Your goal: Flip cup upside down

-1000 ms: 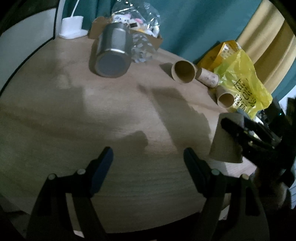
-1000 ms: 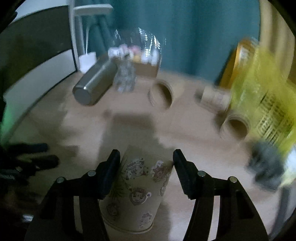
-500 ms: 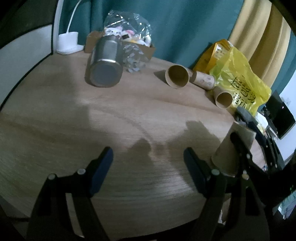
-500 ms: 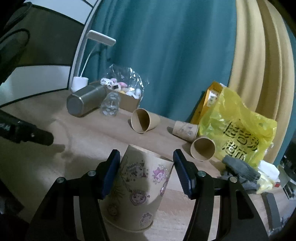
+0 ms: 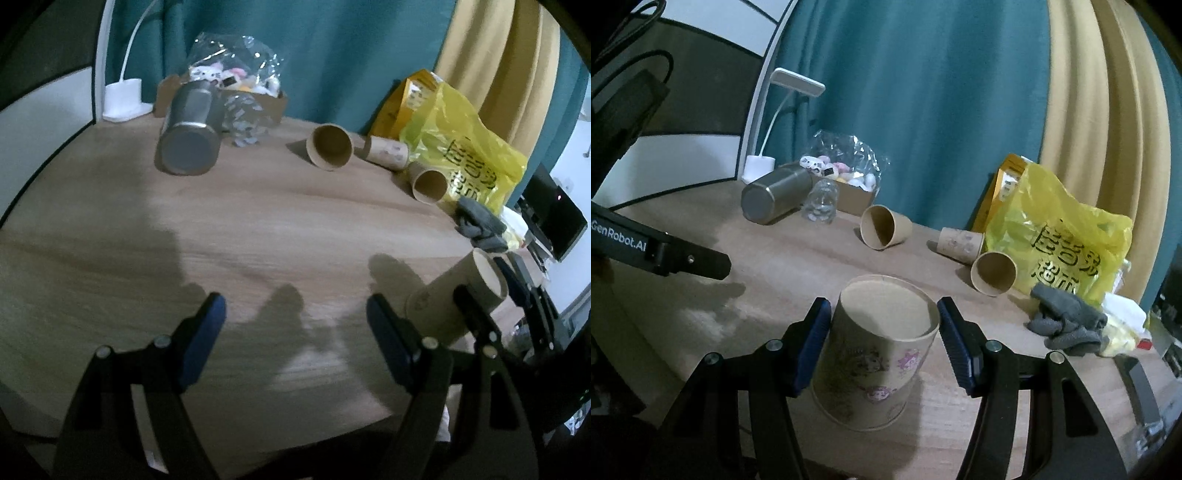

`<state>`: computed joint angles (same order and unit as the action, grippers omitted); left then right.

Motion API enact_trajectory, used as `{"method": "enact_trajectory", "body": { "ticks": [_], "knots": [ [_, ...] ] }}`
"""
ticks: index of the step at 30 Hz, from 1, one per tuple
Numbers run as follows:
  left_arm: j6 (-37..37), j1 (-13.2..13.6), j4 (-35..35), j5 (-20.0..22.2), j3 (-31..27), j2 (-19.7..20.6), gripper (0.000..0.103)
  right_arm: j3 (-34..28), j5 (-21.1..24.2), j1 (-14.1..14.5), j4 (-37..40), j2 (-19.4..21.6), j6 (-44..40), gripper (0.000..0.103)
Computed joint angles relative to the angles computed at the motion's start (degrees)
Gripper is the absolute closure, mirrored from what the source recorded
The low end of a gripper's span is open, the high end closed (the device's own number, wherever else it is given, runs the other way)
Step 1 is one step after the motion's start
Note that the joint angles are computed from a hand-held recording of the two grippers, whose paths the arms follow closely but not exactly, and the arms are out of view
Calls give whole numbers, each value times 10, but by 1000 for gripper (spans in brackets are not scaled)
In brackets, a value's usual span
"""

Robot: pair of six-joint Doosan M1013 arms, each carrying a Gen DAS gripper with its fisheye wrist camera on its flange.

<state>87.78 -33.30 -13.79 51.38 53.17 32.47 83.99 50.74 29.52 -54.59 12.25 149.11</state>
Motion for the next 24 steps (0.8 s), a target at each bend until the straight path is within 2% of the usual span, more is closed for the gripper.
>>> {"method": "enact_trajectory", "body": {
  "ticks": [7, 8, 11, 15, 24],
  "knots": [
    [6, -3, 2, -24, 18, -14, 23, -7, -1, -4, 29, -3, 4, 40],
    [5, -4, 4, -29, 20, -16, 23, -11, 1, -5, 37, -2, -1, 39],
    [4, -7, 15, -48, 33, -26, 23, -18, -5, -10, 72, -6, -7, 23],
    [4, -10, 25, -72, 51, -42, 23, -29, -9, -21, 135, -14, -8, 22],
    [17, -23, 30, -105, 80, -71, 23, -51, 28, -27, 204, -29, -15, 22]
  ]
}}
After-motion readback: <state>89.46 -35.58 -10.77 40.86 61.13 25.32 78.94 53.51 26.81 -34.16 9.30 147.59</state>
